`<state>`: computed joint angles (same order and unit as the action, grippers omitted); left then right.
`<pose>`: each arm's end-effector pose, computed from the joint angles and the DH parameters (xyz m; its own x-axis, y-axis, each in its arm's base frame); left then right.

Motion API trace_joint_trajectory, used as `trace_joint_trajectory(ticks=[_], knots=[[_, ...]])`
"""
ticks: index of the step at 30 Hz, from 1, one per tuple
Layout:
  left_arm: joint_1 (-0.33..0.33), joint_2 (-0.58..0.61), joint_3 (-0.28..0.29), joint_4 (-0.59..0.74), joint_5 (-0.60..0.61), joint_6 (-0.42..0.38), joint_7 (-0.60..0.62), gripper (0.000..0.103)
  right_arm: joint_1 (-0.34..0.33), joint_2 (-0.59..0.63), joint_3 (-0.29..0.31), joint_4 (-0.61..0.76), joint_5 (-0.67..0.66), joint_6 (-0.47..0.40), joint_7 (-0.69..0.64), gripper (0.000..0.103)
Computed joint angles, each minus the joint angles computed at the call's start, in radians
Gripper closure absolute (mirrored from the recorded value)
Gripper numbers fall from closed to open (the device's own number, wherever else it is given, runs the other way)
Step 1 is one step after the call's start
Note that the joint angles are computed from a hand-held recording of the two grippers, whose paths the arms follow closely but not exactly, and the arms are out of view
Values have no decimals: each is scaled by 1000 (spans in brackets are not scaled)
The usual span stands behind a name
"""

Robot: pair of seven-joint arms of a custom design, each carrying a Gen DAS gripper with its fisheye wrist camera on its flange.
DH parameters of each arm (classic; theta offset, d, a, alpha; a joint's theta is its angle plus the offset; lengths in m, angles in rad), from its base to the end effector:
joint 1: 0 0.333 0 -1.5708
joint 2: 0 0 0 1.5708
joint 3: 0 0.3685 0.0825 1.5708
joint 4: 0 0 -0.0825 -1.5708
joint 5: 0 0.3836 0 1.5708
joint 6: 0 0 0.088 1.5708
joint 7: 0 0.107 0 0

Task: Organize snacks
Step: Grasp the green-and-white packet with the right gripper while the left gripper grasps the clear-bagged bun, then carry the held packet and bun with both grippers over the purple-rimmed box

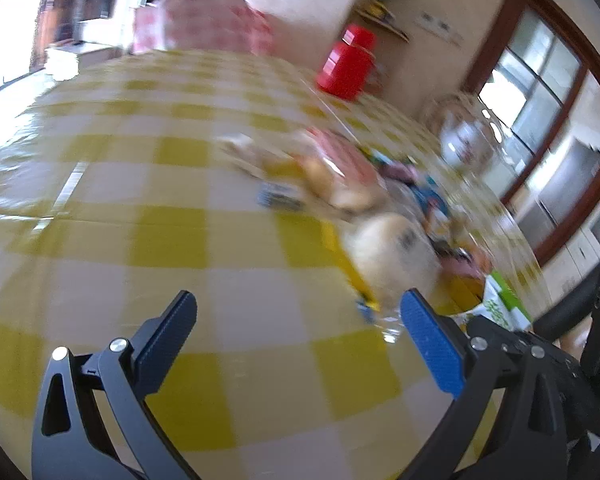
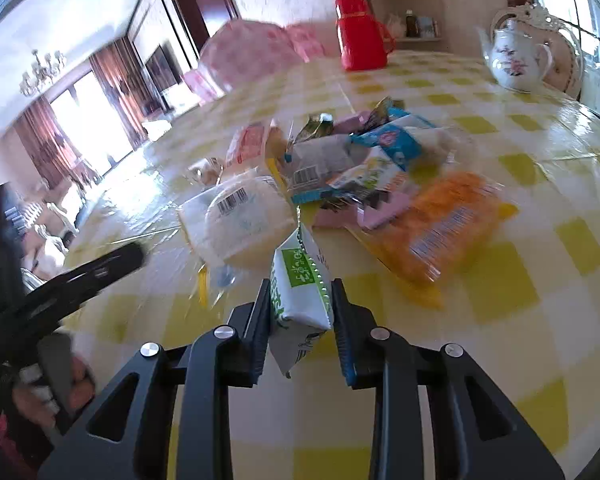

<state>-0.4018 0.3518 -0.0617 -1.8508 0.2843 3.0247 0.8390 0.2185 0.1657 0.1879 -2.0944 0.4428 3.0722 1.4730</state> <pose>0.6186 -0.3262 0.4806 -0.1136 -0.9410 0.3189 -0.7359 -0.1359 -0.6633 0.5887 0.2090 0.4875 0.1740 -0.9395 -0.2949 -0.7370 0.0744 -0.6718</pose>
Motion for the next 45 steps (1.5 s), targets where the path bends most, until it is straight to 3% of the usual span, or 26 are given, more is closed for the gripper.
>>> trace_joint_trajectory(ticks=[2,4,6,9,12,17,18,21,23,30,32,34,37,40,41,43,45], knots=[[21,48,-58,83,-12,-75,83,1,-62,-23,70,-33,128,14,-99,74],[10,95,-71,165,-13,-144,128,1,-142,-44,166,-45,373,35,-305,74],[-16,143,-55,249,-6,-198,127,1,-150,-55,178,-48,484,46,-394,74],[-16,215,-78,374,-33,-278,168,1,-164,-62,197,-31,694,32,-569,74],[-53,283,-55,497,-18,-367,171,1,-127,-65,172,-33,727,45,-605,74],[-48,344,-79,596,-47,-430,219,1,-84,-74,140,-23,864,51,-746,74],[-43,343,-85,590,-57,-419,225,2,-76,-74,130,-20,888,45,-765,74],[-16,326,-114,543,-100,-357,257,17,-43,-76,98,-16,917,42,-790,74],[-15,306,-111,503,-113,-312,257,34,-22,-76,75,-13,937,42,-804,74],[-2,207,-114,321,-154,-160,249,43,56,-75,-6,-10,951,38,-812,74],[18,175,-137,262,-172,-107,267,56,68,-76,-19,-8,964,36,-822,74],[21,142,-138,208,-183,-75,274,57,78,-75,-30,-11,940,36,-800,74],[31,136,-147,199,-198,-95,290,51,85,-74,-36,-16,896,38,-757,74],[-14,133,-86,204,-179,-103,228,5,83,-72,-35,-17,878,40,-736,73],[-63,123,-24,204,-139,-115,166,2,82,-71,-34,-17,874,39,-733,73],[-115,124,46,239,-73,-194,62,2,80,-71,-34,-19,856,35,-718,73],[-112,162,39,337,-57,-341,23,2,77,-71,-32,-21,843,32,-708,73]])
